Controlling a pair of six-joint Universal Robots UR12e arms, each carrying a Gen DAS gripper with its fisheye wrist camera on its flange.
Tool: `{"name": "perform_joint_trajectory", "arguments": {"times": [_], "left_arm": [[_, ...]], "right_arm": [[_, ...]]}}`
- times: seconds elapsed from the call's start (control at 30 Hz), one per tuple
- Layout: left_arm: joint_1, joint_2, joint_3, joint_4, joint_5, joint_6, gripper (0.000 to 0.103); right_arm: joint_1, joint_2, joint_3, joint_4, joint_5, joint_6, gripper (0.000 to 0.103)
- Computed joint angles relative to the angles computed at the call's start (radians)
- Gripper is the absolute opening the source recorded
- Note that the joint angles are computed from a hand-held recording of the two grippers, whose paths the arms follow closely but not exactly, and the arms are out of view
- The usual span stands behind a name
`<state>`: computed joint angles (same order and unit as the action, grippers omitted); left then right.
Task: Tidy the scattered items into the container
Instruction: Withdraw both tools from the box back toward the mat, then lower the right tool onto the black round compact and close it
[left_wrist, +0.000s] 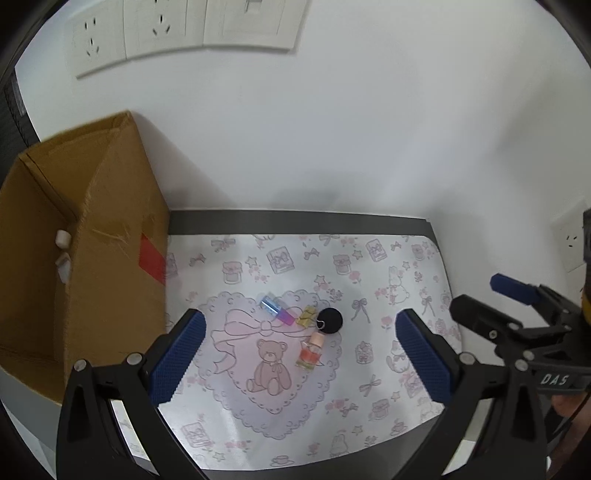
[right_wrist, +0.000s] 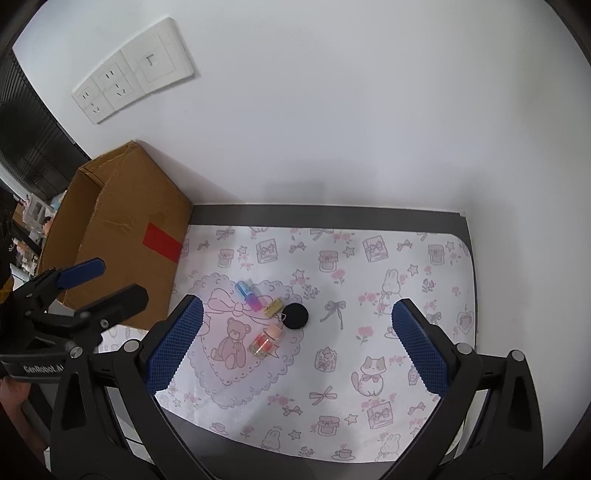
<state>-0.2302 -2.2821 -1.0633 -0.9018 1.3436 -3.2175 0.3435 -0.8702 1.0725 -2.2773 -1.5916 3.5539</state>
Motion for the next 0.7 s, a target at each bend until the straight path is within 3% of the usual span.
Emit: {"name": "perform_joint_trajectory", "arguments": {"times": [0.2, 0.4, 0.7], "left_arm": [[-0.005, -0.016, 0.014, -0.011, 0.020, -0.011, 0.103], [-0.010, -0.052, 0.053, -0.081, 0.038, 0.020, 0.103], [-0.021, -0.131, 0.141, -0.220, 0.078, 0.066, 0.099]], "right_arm": [[-0.008, 0.008, 0.003, 0.028, 0.014, 0.010, 0.103], [-0.019, 0.027, -0.007, 0.071, 0.050, 0.024, 0.102], [-0.026, 0.073, -0.044, 0.160, 0.090, 0.014, 0.092]]}}
